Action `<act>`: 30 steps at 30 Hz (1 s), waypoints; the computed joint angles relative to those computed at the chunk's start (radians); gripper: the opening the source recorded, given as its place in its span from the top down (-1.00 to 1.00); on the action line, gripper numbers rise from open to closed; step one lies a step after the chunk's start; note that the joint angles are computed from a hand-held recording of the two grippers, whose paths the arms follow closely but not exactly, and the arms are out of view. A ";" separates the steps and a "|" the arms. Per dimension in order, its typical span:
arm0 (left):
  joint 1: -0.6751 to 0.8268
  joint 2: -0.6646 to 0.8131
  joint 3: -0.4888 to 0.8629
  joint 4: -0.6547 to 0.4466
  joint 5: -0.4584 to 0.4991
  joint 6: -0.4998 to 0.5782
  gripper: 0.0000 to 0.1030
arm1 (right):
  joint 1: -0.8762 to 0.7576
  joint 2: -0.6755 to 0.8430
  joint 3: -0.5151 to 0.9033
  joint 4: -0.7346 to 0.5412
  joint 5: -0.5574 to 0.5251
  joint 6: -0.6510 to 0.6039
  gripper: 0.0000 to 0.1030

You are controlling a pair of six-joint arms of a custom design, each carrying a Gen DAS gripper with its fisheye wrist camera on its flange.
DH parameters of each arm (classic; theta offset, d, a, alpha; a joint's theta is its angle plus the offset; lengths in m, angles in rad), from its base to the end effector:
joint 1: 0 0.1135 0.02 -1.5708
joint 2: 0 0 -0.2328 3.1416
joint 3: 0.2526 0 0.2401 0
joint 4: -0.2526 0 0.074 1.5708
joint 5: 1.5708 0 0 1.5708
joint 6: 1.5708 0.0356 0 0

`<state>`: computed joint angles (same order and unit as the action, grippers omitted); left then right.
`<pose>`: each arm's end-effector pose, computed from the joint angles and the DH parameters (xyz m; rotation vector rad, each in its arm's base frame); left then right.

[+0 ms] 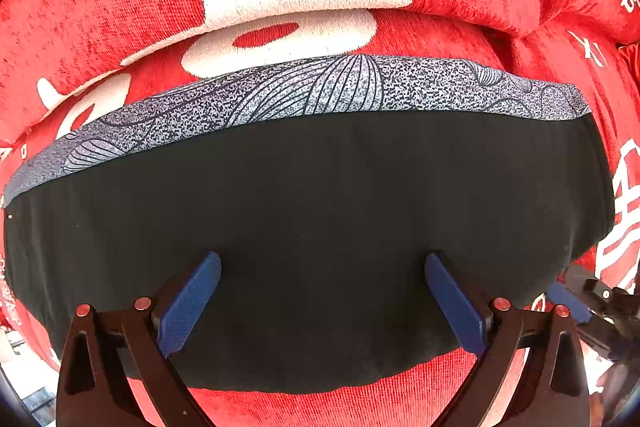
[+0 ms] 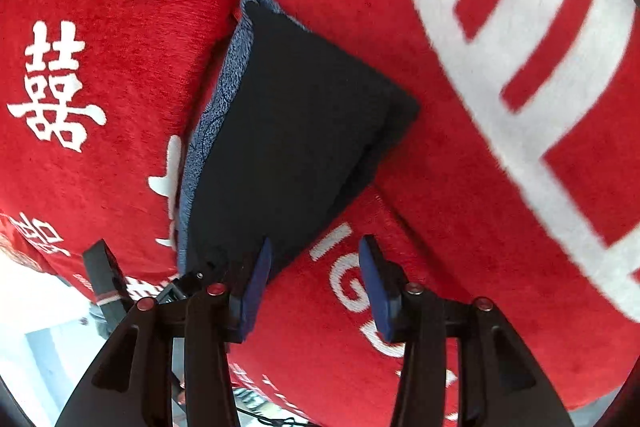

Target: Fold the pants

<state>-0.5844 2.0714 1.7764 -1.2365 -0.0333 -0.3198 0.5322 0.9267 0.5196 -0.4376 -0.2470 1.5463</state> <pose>0.3142 -0.2064 0.1981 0.4069 3.0648 0.0198 0.1589 0.1037 0.1816 1.2335 2.4901 1.0836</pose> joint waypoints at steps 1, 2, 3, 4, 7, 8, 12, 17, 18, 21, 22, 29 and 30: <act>0.000 0.001 0.002 -0.001 0.000 0.000 -0.99 | 0.013 -0.001 -0.018 0.036 0.024 0.013 0.04; 0.000 0.002 0.003 -0.002 0.000 -0.001 -0.99 | 0.019 -0.018 -0.026 0.038 0.044 0.014 0.04; 0.000 0.002 0.003 0.000 0.000 -0.002 -0.99 | 0.015 -0.031 -0.034 0.038 0.052 0.010 0.04; 0.001 -0.004 -0.002 0.000 0.000 -0.001 -0.99 | 0.008 -0.026 -0.038 0.050 0.064 0.009 0.04; 0.008 -0.015 -0.021 0.012 0.010 0.000 -0.99 | -0.027 -0.064 -0.058 0.045 0.101 0.024 0.00; 0.010 -0.016 -0.023 0.013 0.013 0.001 -0.99 | -0.034 -0.065 -0.067 0.061 0.105 0.032 0.00; 0.019 -0.021 -0.033 0.018 0.023 0.017 -0.99 | -0.062 -0.046 -0.111 0.172 0.123 0.061 0.01; 0.011 -0.049 0.026 -0.011 -0.070 0.009 0.14 | -0.119 -0.008 -0.066 0.234 0.071 0.035 0.75; 0.008 -0.055 0.045 -0.004 -0.116 0.011 0.14 | -0.117 -0.008 -0.041 0.211 0.072 0.011 0.75; 0.012 -0.025 0.094 0.019 -0.136 0.000 0.14 | -0.100 0.017 0.072 0.121 0.077 -0.085 0.75; 0.009 0.003 0.115 0.019 -0.110 0.000 0.14 | -0.092 0.025 0.102 0.102 0.082 -0.105 0.75; -0.082 -0.054 -0.090 0.207 -0.161 0.044 0.14 | -0.045 0.142 0.299 0.005 0.110 -0.235 0.75; -0.054 -0.055 -0.086 0.203 -0.116 0.045 0.14 | -0.039 0.163 0.333 -0.015 0.114 -0.262 0.75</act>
